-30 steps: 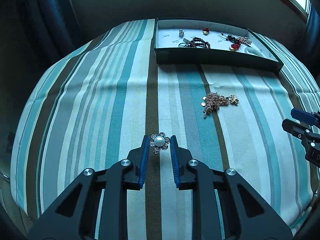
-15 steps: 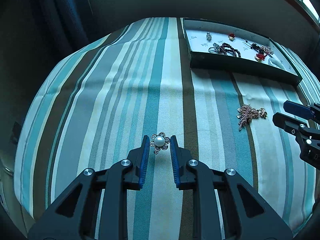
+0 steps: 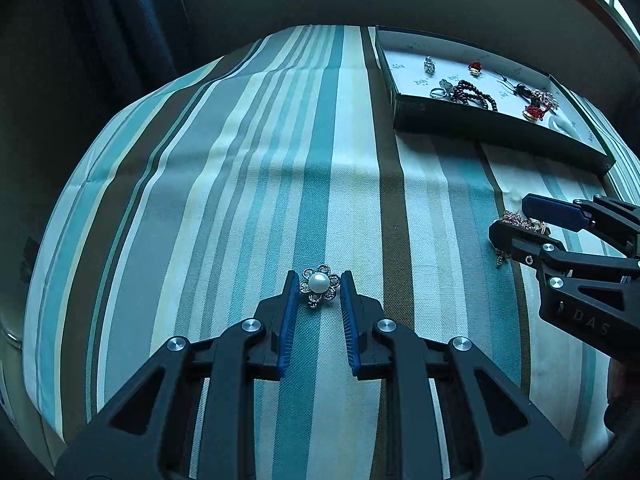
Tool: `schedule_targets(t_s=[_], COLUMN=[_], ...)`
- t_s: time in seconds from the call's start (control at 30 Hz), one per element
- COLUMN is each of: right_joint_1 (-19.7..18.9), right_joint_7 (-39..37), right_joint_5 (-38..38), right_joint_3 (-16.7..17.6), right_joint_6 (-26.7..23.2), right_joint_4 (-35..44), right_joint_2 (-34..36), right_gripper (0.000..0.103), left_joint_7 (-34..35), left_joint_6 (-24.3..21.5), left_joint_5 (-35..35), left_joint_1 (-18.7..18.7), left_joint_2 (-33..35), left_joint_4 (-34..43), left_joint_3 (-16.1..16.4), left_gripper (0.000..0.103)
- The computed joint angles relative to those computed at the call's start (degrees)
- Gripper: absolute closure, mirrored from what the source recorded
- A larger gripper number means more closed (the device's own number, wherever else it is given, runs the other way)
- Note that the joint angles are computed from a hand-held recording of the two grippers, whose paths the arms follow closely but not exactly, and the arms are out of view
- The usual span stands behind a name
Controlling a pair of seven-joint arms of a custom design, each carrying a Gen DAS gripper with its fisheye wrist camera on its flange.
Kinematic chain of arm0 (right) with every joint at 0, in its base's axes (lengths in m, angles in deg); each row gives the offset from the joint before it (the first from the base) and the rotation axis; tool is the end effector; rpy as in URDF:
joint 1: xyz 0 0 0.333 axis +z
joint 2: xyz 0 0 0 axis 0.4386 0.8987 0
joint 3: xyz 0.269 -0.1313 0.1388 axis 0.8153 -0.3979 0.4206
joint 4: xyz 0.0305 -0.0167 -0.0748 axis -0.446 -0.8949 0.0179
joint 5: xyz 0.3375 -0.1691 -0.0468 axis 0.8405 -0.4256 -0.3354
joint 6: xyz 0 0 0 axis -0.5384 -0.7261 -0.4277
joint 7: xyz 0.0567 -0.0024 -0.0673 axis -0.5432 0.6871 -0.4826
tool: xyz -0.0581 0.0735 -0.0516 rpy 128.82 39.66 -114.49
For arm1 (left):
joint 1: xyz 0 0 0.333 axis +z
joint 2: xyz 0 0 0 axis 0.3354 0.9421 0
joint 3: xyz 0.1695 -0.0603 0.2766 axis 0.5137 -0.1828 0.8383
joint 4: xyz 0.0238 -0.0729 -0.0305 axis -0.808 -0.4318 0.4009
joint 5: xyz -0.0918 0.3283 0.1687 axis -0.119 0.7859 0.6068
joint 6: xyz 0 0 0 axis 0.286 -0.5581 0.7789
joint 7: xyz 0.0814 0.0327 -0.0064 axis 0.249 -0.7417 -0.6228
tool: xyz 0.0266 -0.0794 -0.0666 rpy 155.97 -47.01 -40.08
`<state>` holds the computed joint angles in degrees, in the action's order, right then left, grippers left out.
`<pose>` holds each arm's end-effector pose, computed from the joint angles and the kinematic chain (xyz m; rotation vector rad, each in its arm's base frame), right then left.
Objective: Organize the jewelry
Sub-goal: 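Grasp the small pearl flower brooch with the left gripper while the right grasps the gold chain, then carry the pearl brooch and gold chain into the tray and open both grippers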
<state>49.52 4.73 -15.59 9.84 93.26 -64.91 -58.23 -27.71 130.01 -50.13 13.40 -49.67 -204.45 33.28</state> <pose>0.5295 0.3248 0.5144 -2.3061 1.1747 -0.2168 0.4475 -0.1714 0.5180 -2.0445 1.7274 -0.3765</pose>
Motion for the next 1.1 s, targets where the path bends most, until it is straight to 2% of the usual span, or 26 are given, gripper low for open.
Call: schedule_targets(t_s=[0.17, 0.27, 0.33, 0.63, 1.1], right_joint_1=[0.21, -0.17, -0.52, -1.37, -3.38], right_joint_7=[0.22, -0.23, -1.08, -2.46, -1.55], right_joint_5=[-2.01, -1.00, 0.27, 3.35, 5.56], right_joint_3=[-0.19, -0.20, -0.18, -0.76, -3.67], right_joint_6=[0.66, 0.74, 0.23, 1.04, 3.81], right_joint_4=[-0.53, -0.84, -0.70, -4.05, -10.72], right_joint_2=[-0.35, -0.69, -0.69, -3.74, -11.84], right_gripper=[0.059, 0.079, 0.086, 0.089, 0.090], left_joint_7=[-0.30, -0.35, -0.47, -0.45, -1.45], left_joint_6=[-0.08, -0.09, -0.10, -0.11, 1.22], left_joint_5=[0.33, 0.43, 0.50, 0.61, 1.78], left_joint_1=[0.04, 0.02, 0.00, -0.23, -2.10], left_joint_2=[0.16, 0.26, 0.31, 0.52, 1.25], left_joint_4=[0.15, 0.22, 0.25, 0.61, 3.75], left_joint_3=[-0.10, -0.08, -0.10, -0.21, -1.64], left_gripper=[0.082, 0.082, 0.082, 0.082, 0.082])
